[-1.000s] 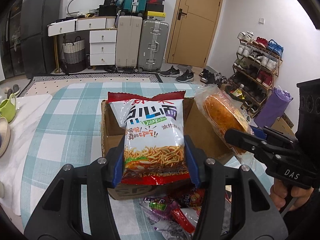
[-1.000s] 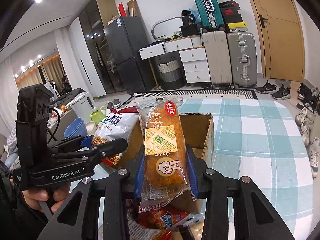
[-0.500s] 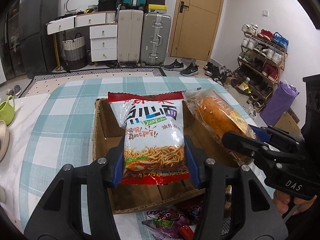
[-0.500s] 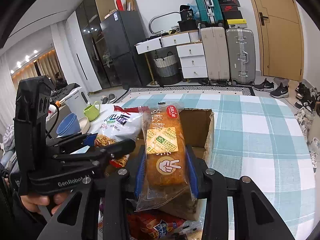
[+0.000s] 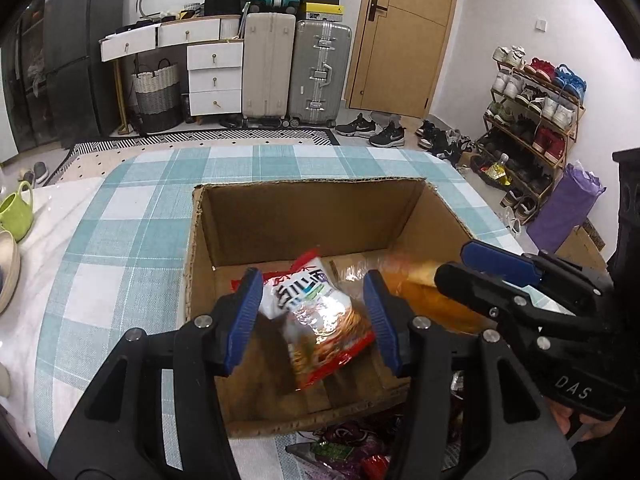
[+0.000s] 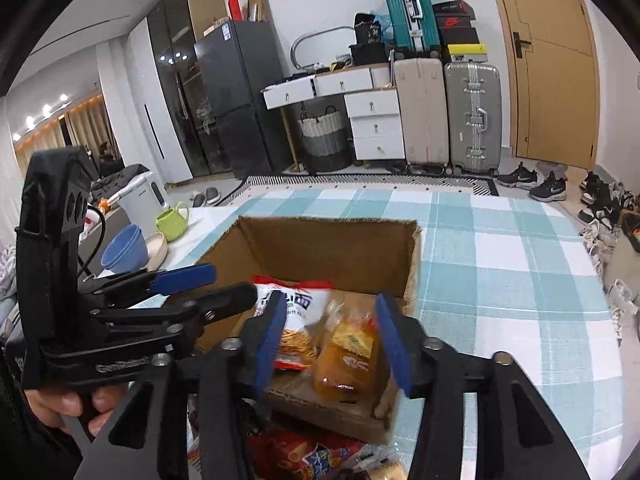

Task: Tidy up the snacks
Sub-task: 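Open both grippers to drop the noodle bag and bread roll into the box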

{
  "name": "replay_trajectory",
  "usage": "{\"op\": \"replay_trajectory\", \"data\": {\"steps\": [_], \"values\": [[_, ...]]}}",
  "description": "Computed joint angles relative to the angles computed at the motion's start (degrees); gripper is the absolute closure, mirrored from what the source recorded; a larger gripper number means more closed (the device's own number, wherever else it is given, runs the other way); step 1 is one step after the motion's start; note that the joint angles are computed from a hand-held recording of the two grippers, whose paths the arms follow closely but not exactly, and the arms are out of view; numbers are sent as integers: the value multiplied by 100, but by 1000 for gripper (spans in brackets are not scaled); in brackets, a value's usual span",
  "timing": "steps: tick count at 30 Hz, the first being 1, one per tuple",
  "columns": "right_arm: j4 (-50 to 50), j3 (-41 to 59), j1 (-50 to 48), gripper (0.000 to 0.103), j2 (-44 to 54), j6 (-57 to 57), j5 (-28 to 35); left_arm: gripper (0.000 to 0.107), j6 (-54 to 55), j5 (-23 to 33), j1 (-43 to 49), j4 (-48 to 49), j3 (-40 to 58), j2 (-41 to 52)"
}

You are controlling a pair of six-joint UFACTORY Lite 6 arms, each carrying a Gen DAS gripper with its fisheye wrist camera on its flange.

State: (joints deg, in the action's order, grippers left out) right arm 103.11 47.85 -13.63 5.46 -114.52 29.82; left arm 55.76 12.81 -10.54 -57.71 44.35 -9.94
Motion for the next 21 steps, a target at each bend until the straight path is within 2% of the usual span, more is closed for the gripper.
{"op": "replay_trajectory", "data": {"steps": [1, 2, 3, 4, 5, 6, 9, 10, 11, 17, 21], "values": [[-66, -85, -31, 51, -146, 42, -92, 51, 84, 152, 101, -59, -4, -54], [-198, -169, -52, 41, -285, 171, -138, 40, 75, 302, 212, -27, -6, -118], [-515, -229, -159, 23, -399, 452, -82, 33, 307, 472, 387, -220, -134, -301], [-759, -282, -284, 15, -471, 649, 55, 23, 528, 585, 533, -441, -290, -521], [-916, -361, -397, 6, -562, 767, 190, 22, 602, 651, 630, -520, -400, -688], [-1016, -514, -573, 4, -721, 819, 405, 22, 616, 756, 732, -506, -494, -840], [-1277, -865, -793, 1, -1184, 938, 475, 19, 523, 1153, 1113, -262, -827, -1384], [-1298, -1012, -859, 1, -1356, 902, 474, 15, 501, 1262, 1221, -185, -973, -1613], [-1310, -1175, -900, 1, -1541, 886, 465, 6, 484, 1373, 1329, -121, -1146, -1880], [-1510, -2050, -1311, 1, -2500, 697, 550, 5, 347, 2455, 2257, 382, -2279, -3711], [-1822, -2403, -1668, 1, -2840, 775, 608, 5, 418, 3451, 3190, 773, -2924, -5026]]}}
